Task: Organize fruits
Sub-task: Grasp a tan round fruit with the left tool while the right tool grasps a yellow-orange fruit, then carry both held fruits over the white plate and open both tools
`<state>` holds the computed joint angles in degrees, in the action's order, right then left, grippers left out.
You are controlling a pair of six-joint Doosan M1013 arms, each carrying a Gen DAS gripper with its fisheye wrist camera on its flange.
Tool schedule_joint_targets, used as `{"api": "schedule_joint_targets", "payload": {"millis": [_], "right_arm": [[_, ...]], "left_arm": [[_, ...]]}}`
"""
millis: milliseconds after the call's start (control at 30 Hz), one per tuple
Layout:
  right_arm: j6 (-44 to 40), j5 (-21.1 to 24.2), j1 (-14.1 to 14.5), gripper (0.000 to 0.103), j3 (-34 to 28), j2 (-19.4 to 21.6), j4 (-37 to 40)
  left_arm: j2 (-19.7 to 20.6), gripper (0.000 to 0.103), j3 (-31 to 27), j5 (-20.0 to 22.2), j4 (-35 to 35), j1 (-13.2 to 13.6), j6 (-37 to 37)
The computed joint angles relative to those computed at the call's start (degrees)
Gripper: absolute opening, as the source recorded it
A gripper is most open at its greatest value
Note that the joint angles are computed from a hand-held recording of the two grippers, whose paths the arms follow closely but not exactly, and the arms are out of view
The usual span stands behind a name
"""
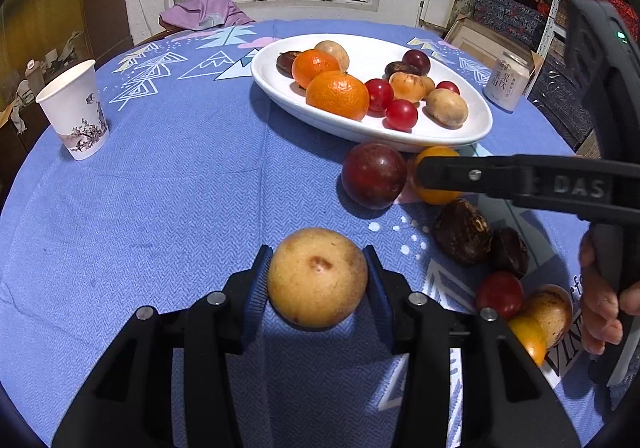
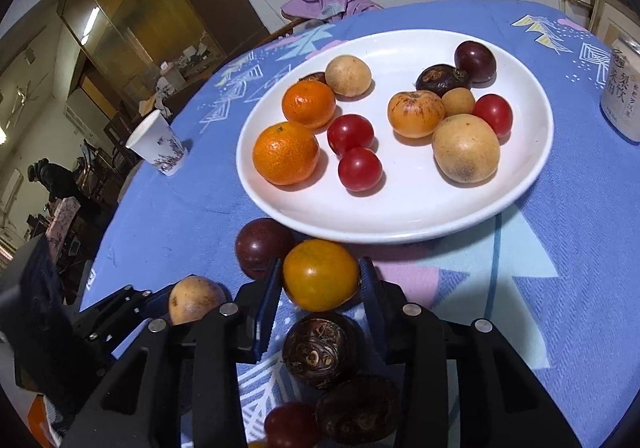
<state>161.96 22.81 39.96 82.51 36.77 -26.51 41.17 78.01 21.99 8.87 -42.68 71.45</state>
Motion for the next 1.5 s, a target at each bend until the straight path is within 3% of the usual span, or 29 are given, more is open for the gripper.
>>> {"api": "schedule_joint_targets", "payload": {"millis": [200,333,500,633,700,867,1033,1300,1400,1500], "right_arm": [[18.1,-3.2,1.5,0.04,6.7,-4.7,-18.8],[26.3,-4.5,1.2,0.04,10.2,-6.2,-22.4],[41.0,-5.9,1.0,0.04,12.2,-8.6,-37.0],[37.2,-2.9,0.1,0.04,9.9,-9.1,-36.0],[34.8,-1.2,-0.7,0.04,8.4,-8.9,-34.7],[27.7,-2.0,-2.1,0.04,6.9,-7.2,-29.1],[10.9,0.1,-2.3,0.04,3.5,-3.6,-14.6],[7.5,3.7,-1.7,0.04,0.8,-1.2,-14.5],[6.5,3.2,-1.7,0.041,0.6,-0.9,-14.0],[7.9,2.7,-1.8,0.052,1.1,-1.2,-15.6]], "left_arm": [[-0.4,0.045,0.8,-0.6,-2.0,0.0,2.3],[-0.7,0.045,1.2,-1.1,-3.4,0.0,3.1],[-1.3,0.045,0.3,-1.7,-9.0,0.3,7.2],[-0.1,0.045,-5.0,-0.4,3.4,-0.3,-2.9],[1.3,0.045,-8.6,1.0,3.0,-0.3,-2.5],[6.3,0.045,-19.3,6.8,3.1,-0.7,-1.1],[13.9,0.045,-33.9,16.3,-1.8,-0.3,2.5],[28.4,0.045,-60.4,32.9,-5.8,0.1,5.1],[30.0,0.05,-63.4,33.4,-5.8,-0.1,5.8],[28.9,0.054,-61.6,31.5,-7.4,-0.2,6.7]]}}
